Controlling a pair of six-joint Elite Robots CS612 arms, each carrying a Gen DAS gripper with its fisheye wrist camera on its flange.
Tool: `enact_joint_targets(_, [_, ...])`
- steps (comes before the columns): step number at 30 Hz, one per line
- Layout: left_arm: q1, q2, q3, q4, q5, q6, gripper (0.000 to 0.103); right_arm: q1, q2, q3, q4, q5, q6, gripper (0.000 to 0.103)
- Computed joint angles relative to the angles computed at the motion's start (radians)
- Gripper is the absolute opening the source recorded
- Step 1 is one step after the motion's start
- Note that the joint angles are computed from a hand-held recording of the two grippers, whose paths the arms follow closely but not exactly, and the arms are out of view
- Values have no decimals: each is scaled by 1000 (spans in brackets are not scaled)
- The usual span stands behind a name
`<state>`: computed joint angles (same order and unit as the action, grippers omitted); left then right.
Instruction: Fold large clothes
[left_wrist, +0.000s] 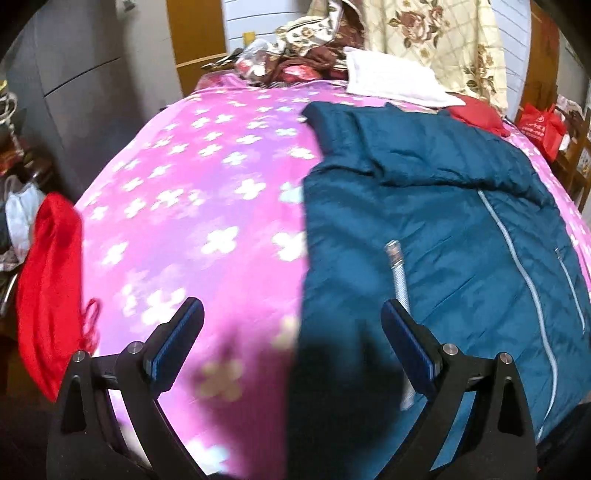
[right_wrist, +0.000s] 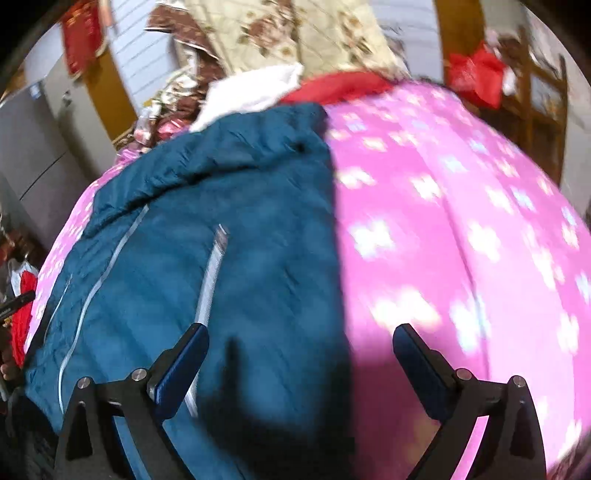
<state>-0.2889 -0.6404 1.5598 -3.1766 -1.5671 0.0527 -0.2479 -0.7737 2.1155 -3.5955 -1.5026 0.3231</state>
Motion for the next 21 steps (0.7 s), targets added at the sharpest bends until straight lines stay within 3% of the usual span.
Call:
enact_joint_targets(3, [18,-4,19,15,-28,-29,97,-17,11,54,-74,73,32,99])
enact_joint_targets(7, [53,-18,36,62,-117,-114,97,7,14,88,-124,59,-19,99])
enact_joint_targets(11, [87,-68,57,34,-151,-210,97,0,24,100,-155,191,-71,99])
enact_joint_targets(13, [99,-94,66,24,-164,-225,97,5,31,93,-166,193,-83,100])
enact_joint_targets(17, [104,-166,100,23,-147,-199,97,-25,62,91,-247,313,-12,99])
enact_joint_targets(21, [82,-189,139,36,-76,-104,97,-54,82,95,-307,419,54,96])
